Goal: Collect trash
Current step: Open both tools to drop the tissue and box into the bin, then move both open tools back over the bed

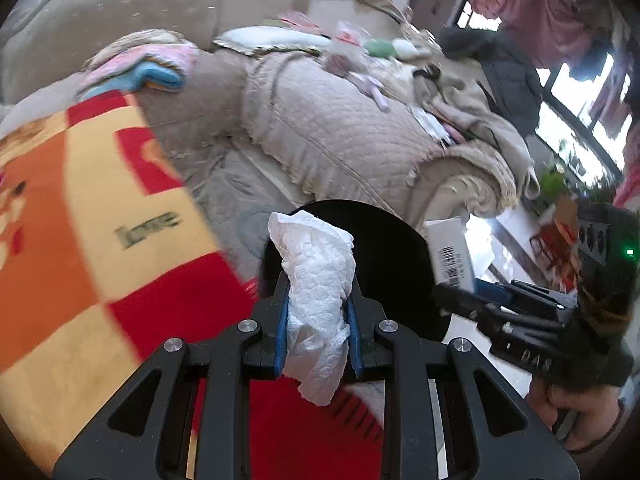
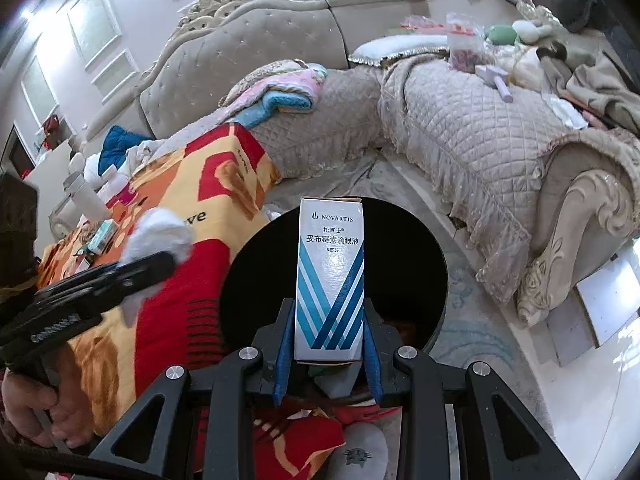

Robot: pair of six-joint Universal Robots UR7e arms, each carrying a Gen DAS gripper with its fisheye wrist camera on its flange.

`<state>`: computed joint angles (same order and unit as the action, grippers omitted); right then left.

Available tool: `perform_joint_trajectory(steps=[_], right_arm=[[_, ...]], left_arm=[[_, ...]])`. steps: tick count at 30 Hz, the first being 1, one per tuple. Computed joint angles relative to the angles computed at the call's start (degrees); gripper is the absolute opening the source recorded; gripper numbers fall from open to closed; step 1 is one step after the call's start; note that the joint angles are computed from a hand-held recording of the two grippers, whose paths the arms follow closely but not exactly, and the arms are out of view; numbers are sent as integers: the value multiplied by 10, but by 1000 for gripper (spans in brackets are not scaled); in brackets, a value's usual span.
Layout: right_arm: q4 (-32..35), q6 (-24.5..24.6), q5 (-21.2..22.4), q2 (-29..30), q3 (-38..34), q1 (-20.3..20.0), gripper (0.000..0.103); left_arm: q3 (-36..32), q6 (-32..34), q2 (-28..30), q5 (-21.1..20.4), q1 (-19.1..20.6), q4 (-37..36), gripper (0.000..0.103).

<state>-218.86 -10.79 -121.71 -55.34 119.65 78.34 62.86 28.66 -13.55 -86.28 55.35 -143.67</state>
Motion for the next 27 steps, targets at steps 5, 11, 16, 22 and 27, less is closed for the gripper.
perform_joint_trajectory(steps=[5,11,16,22,27], right_arm=[[16,4,-3,4,-17,-11,29],[27,13,-9,4,-28,-21,44],[15,29,-2,-1,-21,-24,44],[13,32,-23,10,-32,13,44],[31,12,-35,54,-84,68,47]], left_arm=[[-48,11,45,18,-12,25,23],[-88,-9,71,28,-5,54,57],[-68,-13,51,22,5,46,65],[6,-15,-19,29,24,-12,65],[43,-7,-77,56,55,-59,65]])
